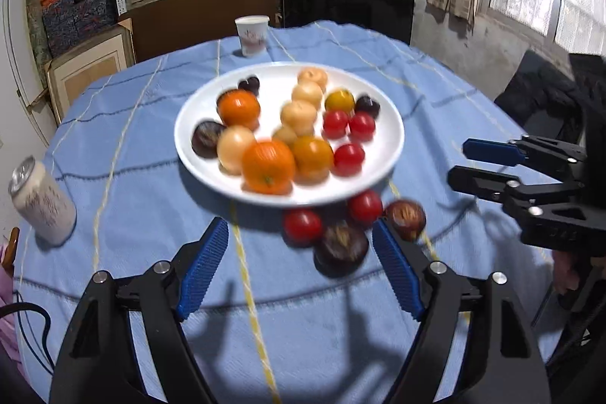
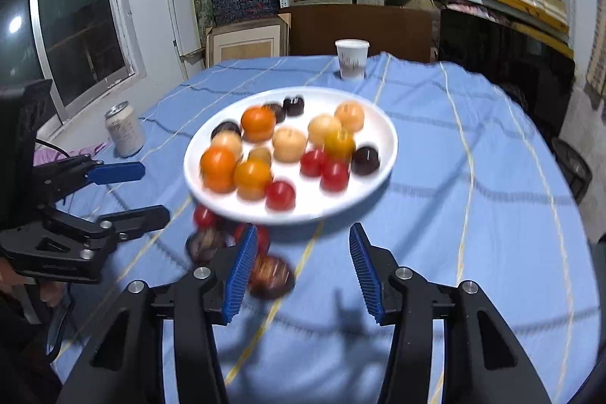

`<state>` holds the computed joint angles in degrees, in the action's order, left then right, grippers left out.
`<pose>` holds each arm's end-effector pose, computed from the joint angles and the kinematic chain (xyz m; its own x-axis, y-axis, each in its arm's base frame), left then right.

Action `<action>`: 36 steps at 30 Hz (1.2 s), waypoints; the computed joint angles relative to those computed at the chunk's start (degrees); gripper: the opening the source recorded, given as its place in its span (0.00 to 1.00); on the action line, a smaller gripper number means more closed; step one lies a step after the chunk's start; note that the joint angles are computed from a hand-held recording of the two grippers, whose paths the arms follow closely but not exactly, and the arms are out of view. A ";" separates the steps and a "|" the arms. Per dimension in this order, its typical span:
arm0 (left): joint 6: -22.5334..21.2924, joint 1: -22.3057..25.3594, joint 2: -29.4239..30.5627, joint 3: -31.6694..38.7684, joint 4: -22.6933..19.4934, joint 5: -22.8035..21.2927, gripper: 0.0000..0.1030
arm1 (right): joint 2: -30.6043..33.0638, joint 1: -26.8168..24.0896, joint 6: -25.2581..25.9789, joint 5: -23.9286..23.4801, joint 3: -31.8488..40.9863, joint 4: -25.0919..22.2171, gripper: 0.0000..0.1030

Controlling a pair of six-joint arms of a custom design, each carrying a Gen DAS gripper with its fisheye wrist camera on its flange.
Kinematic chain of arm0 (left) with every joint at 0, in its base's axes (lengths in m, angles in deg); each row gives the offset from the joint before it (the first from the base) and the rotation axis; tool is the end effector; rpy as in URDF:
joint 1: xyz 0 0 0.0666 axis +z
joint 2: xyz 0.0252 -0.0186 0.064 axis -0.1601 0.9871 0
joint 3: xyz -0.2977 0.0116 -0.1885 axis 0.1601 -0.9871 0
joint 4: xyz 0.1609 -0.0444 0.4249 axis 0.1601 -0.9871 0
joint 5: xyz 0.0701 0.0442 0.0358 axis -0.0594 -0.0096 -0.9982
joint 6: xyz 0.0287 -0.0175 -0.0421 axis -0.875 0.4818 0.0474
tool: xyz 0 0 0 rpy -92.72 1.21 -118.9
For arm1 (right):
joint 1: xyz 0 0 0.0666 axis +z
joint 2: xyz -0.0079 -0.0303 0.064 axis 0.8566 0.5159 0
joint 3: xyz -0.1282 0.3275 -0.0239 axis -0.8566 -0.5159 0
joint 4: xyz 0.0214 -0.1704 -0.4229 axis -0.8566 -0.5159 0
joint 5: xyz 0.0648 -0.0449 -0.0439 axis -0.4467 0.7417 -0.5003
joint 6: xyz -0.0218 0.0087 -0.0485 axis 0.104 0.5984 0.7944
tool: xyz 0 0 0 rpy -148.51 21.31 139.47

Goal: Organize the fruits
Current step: 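Carry the held dark fruits onto the white plate and open both tools, then grasp a dark brown fruit with the left tool while the right tool grasps another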

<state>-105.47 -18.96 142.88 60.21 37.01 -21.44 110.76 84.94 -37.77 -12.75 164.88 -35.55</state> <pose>0.6412 -0.1209 0.2791 -0.5937 0.4155 -0.6891 0.5679 0.8231 0.0071 0.5772 0.2736 0.2704 -0.6617 0.0344 -0.7489 -0.0948 0.9871 0.1290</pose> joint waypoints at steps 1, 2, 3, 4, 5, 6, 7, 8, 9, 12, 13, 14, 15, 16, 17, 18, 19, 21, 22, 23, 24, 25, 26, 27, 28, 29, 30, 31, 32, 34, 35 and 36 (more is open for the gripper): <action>-0.06 -0.27 0.00 -0.49 -0.20 -0.46 0.74 | -0.63 0.28 -0.93 0.64 -1.42 0.82 0.50; 0.01 -0.53 0.00 -0.92 -0.15 -0.96 0.74 | -0.89 0.38 -1.54 0.98 -2.16 1.29 0.50; -0.13 -0.88 -0.14 -1.65 0.41 -1.58 0.74 | -1.15 0.49 -2.52 1.19 -2.97 1.78 0.50; -0.34 -1.21 -0.03 -1.80 0.68 -2.22 0.74 | -1.41 0.58 -3.73 1.36 -3.74 2.11 0.50; -0.51 -1.66 0.12 -2.07 1.07 -3.22 0.73 | -1.50 0.74 -4.32 1.52 -4.08 2.16 0.50; -0.57 -1.94 0.42 -2.04 1.05 -3.69 0.66 | -1.50 0.94 -4.63 1.79 -4.24 1.92 0.50; -0.71 -2.24 0.99 -1.60 0.34 -4.05 0.61 | -1.53 1.14 -4.60 2.29 -4.43 1.81 0.50; -0.84 -2.55 1.64 -0.96 -0.65 -4.36 0.52 | -1.57 1.38 -4.32 2.88 -4.51 1.78 0.50; -0.88 -2.89 2.43 -0.37 -1.41 -4.69 0.50 | -1.73 1.49 -4.02 3.06 -4.68 1.97 0.50; -0.60 -3.56 3.17 -0.24 -0.68 -6.00 0.49 | -2.04 2.14 -2.87 4.56 -4.89 2.13 0.50; -0.36 -3.66 3.61 0.26 -0.96 -5.87 0.49 | -1.96 2.22 -2.61 4.64 -4.72 2.01 0.50; -0.11 -3.73 3.98 0.71 -1.22 -5.79 0.49 | -1.89 2.29 -2.41 4.64 -4.64 1.90 0.50; 0.13 -3.81 4.43 1.24 -1.62 -5.77 0.49 | -1.76 2.29 -2.35 4.48 -4.48 1.71 0.50; 0.16 -3.80 4.56 1.39 -1.74 -5.70 0.49 | -1.65 2.28 -2.40 4.37 -4.31 1.50 0.50; 0.18 -3.77 4.60 1.39 -1.68 -5.53 0.49 | -1.49 2.23 -2.59 4.29 -4.14 1.29 0.50; 0.38 -3.64 4.58 1.37 -1.62 -5.05 0.48 | -1.40 2.16 -2.77 4.08 -4.03 1.14 0.50; 0.79 -3.47 4.44 1.19 -1.32 -4.61 0.45 | -1.35 2.15 -2.89 3.97 -3.95 0.96 0.50; 1.63 -2.87 3.84 0.61 -0.94 -1.83 0.40 | -0.93 2.00 -3.20 3.60 -3.38 -0.01 0.50; 1.96 -2.74 2.82 -0.71 0.91 -1.80 0.40 | -0.76 2.01 -3.30 3.55 -3.21 -0.36 0.50; 2.21 -2.59 1.83 -1.93 2.61 -1.60 0.40 | -0.35 2.00 -3.30 3.49 -2.65 -1.24 0.50; 2.67 -2.37 0.36 -3.78 5.34 -1.51 0.40 | -0.12 2.02 -3.24 3.52 -2.39 -1.68 0.50; 3.08 -2.19 -0.72 -5.18 7.59 -1.78 0.40 | 0.22 2.05 -3.09 3.46 -1.92 -2.32 0.50; 3.70 -1.96 -1.58 -6.28 9.49 -2.05 0.40 | 0.49 2.13 -2.88 3.44 -1.59 -2.78 0.50; 4.99 -1.44 -2.30 -7.19 11.41 -1.83 0.40 | 0.99 2.24 -2.49 3.46 -0.91 -3.55 0.50; 5.82 -1.11 -2.48 -7.26 11.96 -1.51 0.40 | 1.53 2.34 -2.15 3.43 -0.22 -4.19 0.50; 6.80 -0.81 -2.48 -7.13 12.44 -1.42 0.40 | 2.43 2.50 -1.54 3.29 0.99 -5.17 0.50; 7.57 -0.48 -2.31 -6.90 12.67 -1.41 0.40 | 2.94 2.61 -1.19 3.13 1.63 -5.65 0.50; 7.91 -0.25 -1.83 -6.23 11.99 -1.23 0.40 | 4.05 2.70 -0.59 2.61 3.07 -6.66 0.50; 8.15 -0.14 -1.51 -5.80 11.43 -1.08 0.40 | 4.97 2.69 -0.23 2.08 4.22 -7.43 0.50; 8.32 0.08 -0.63 -4.57 9.89 -0.39 0.40 | 6.96 2.55 -0.24 0.82 6.72 -9.27 0.50; 8.27 0.10 -0.67 -4.60 9.81 -0.37 0.40 | 8.16 2.42 -0.54 0.48 8.25 -10.44 0.50; 8.08 0.07 -0.59 -4.49 9.64 -0.27 0.40 | 9.13 2.33 -0.75 0.60 9.49 -11.33 0.50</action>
